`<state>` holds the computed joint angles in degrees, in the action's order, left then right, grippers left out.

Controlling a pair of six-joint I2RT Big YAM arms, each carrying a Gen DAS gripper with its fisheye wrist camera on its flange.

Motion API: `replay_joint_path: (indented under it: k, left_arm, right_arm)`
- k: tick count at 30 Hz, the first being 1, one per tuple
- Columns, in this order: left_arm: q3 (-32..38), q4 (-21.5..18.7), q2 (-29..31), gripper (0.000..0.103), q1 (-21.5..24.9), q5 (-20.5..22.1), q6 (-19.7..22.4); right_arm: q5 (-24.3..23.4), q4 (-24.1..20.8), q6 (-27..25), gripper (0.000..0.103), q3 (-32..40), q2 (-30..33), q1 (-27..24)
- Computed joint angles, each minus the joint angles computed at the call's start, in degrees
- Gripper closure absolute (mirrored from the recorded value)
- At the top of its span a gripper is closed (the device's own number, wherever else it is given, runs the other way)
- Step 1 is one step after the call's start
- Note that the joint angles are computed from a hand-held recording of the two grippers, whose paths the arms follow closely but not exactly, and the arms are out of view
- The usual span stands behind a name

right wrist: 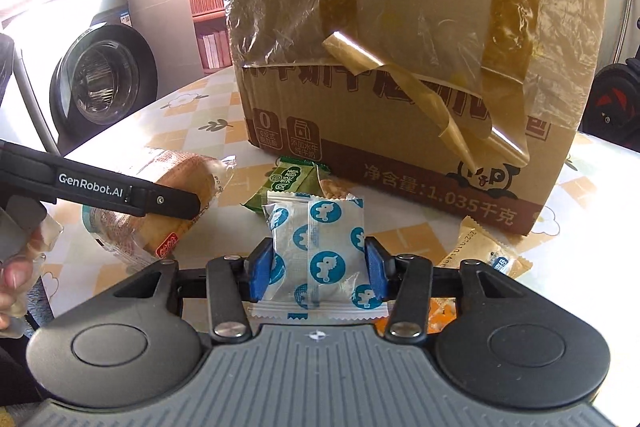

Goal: Organize snacks
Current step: 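Carry the bread and blue-dotted packets into the lined box and release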

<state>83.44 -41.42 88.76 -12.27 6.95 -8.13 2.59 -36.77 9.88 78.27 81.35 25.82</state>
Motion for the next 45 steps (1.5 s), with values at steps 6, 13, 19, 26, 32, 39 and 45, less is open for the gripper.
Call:
replay_joint_path:
  k: [6, 13, 19, 26, 32, 39, 45]
  left_arm:
    - [-0.4, 5.2, -2.9, 0.030, 0.3, 0.2, 1.0]
    - [4.4, 11.1, -4.1, 0.030, 0.7, 2.1, 4.2]
    - [13.1, 12.9, -1.0, 0.030, -0.2, 3.2, 6.4]
    - [31.6, 7.6, 10.4, 0.029, -3.3, 2.4, 7.6]
    - [55.7, -10.5, 26.1, 0.029, -5.0, -0.4, 11.4]
    - [53.7, -11.7, 26.3, 0.028, -3.4, 2.4, 8.7]
    - [44.1, -5.1, 19.0, 0.029, -1.4, 5.2, 9.2]
  right_arm:
    - [0.1, 4.3, 0.7, 0.054, -0.7, -3.6, -0.5]
    - [-1.7, 9.5, -0.4, 0.054, 3.7, -5.3, -2.2]
    - [-2.0, 11.1, -2.9, 0.054, 11.5, -1.5, -4.1]
    - [4.4, 5.4, -5.2, 0.054, 23.4, 6.8, -7.0]
    - [5.6, 1.1, -3.2, 0.052, 29.5, 12.5, -8.4]
    - [5.9, 3.8, 0.0, 0.040, 22.9, 8.7, -8.6]
    - [3.9, 6.7, 2.1, 0.040, 17.2, 3.9, -7.2]
